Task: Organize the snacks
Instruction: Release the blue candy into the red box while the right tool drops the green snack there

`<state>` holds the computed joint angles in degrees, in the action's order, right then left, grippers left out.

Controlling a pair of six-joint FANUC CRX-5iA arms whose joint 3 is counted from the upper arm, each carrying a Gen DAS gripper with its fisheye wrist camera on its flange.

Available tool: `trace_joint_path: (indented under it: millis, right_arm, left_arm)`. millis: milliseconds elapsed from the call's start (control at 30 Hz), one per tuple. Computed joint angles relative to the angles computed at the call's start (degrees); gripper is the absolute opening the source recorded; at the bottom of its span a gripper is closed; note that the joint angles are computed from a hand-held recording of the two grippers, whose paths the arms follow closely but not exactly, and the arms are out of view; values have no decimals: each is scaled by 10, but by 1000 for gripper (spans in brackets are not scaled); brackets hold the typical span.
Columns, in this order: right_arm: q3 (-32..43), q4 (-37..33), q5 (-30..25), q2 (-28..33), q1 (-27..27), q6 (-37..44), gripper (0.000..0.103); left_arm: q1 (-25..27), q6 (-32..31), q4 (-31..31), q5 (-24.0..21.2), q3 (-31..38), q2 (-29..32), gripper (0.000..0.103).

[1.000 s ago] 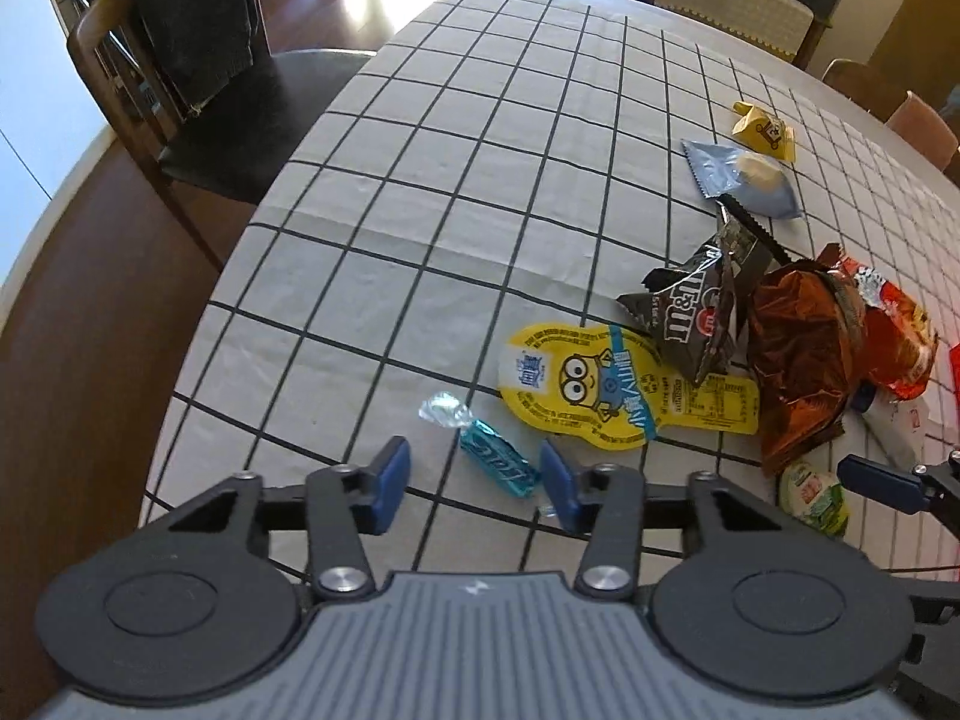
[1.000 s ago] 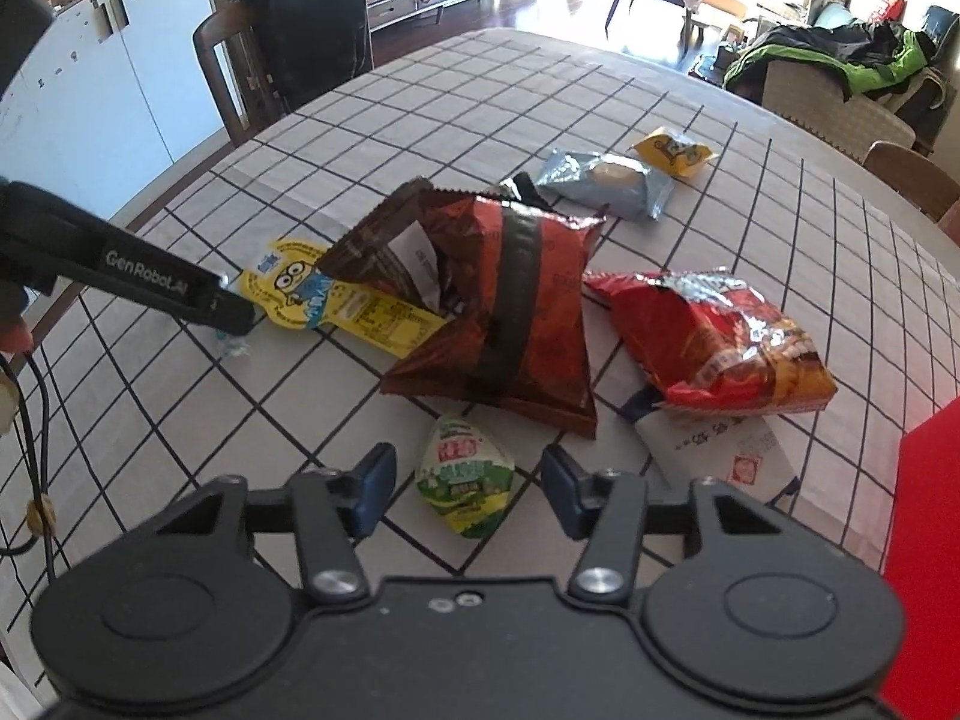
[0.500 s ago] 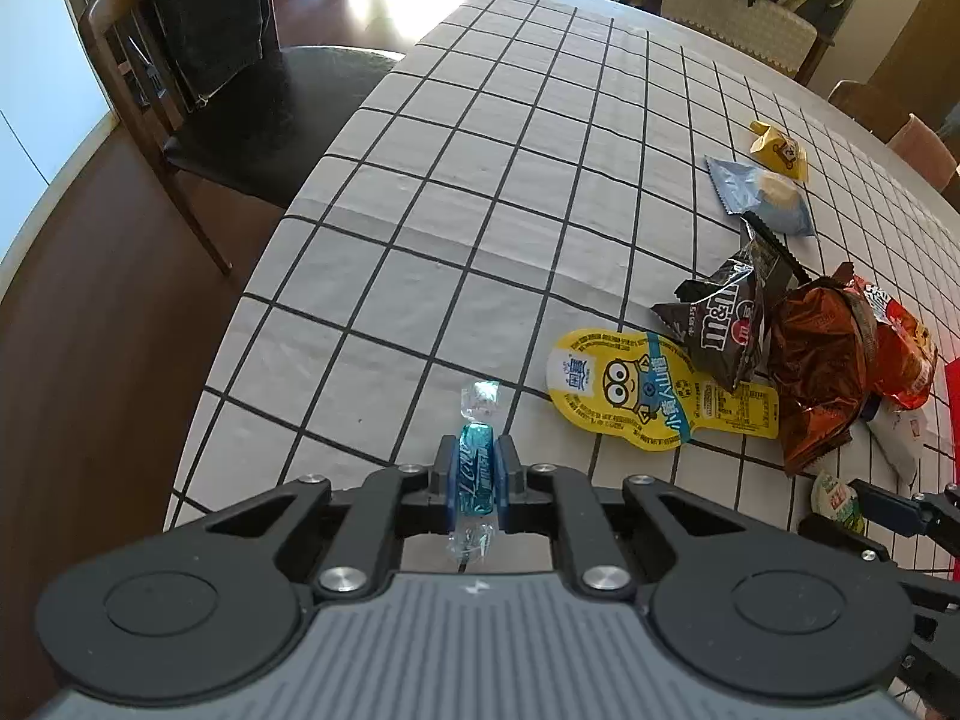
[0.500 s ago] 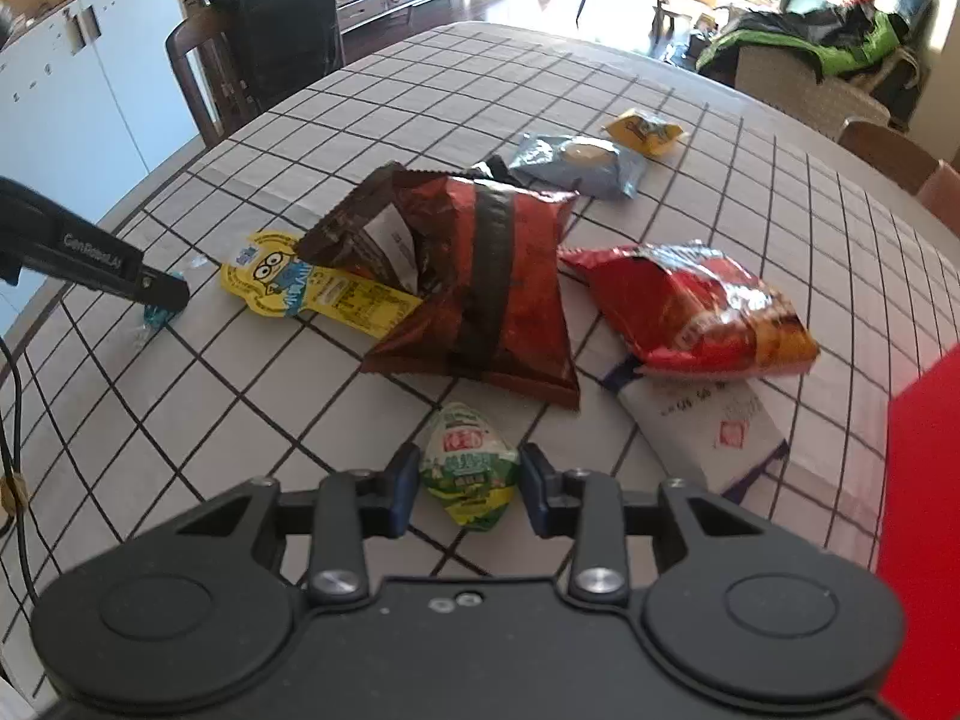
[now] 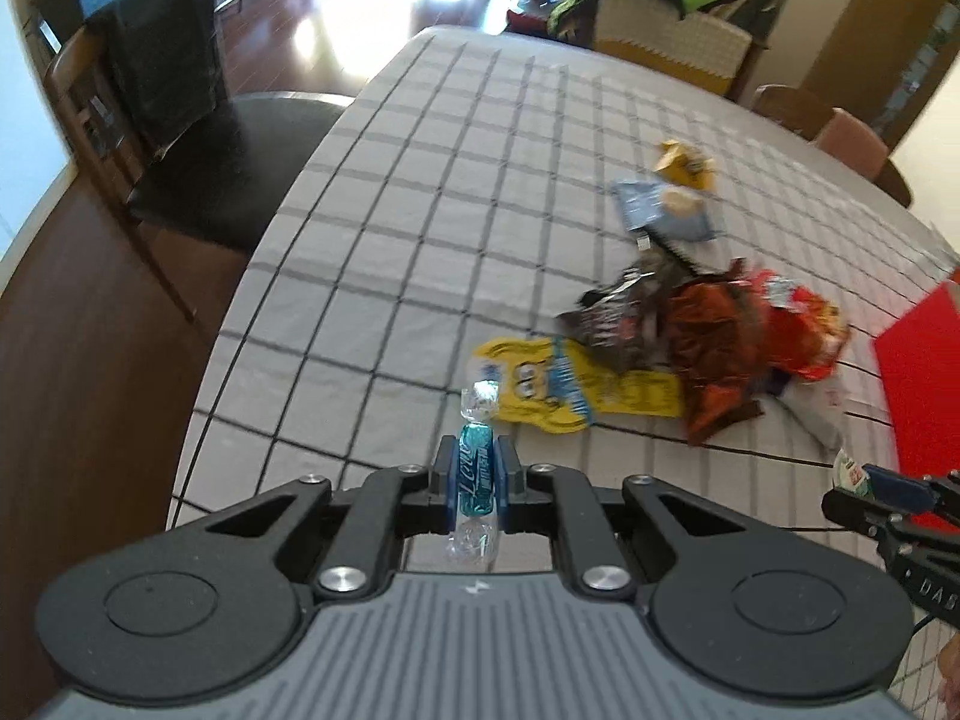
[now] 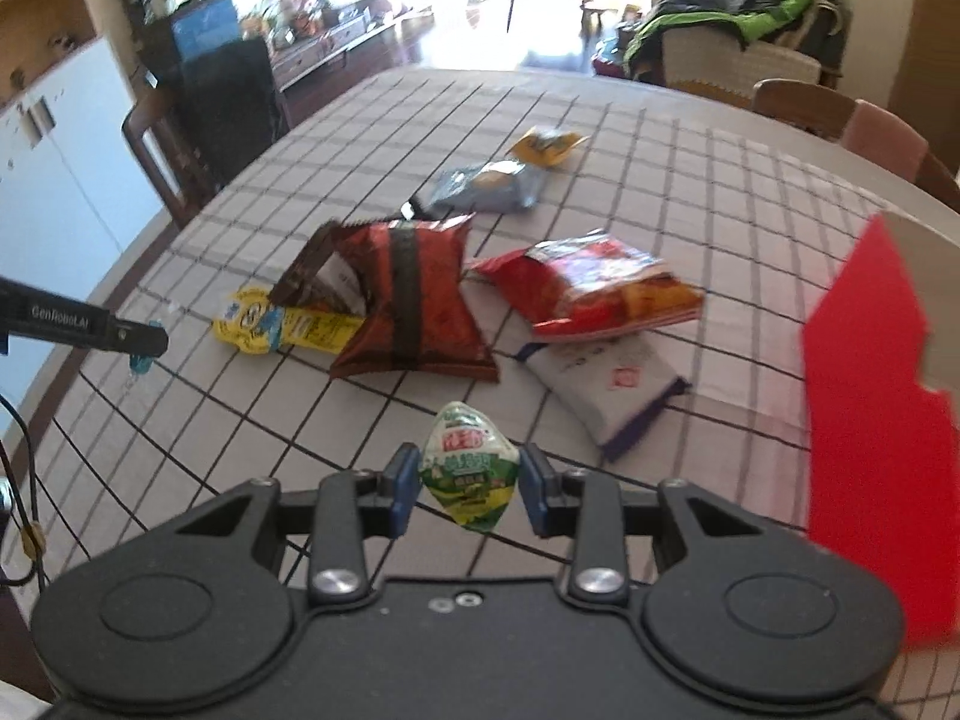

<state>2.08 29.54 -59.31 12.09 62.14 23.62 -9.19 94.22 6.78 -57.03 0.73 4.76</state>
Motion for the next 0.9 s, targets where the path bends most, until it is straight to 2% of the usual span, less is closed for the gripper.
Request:
trace_joint_path:
  millis: [267,500,767,900]
  right_arm:
    - [-59,66,-18,-70,11,-81,34]
    - [-113,110,-52,-138,12,-116,34]
    - [-169,125,-99,-209,-6,-127,34]
    - [-202,127,-120,-248,-20,-131,34]
  left_arm:
    - [-34,-47,43,3,20,-4,11]
    - [-99,-64,49,22,60,14,11]
    - [-181,-58,42,35,145,72,11]
    - [-217,-45,47,21,202,115,11]
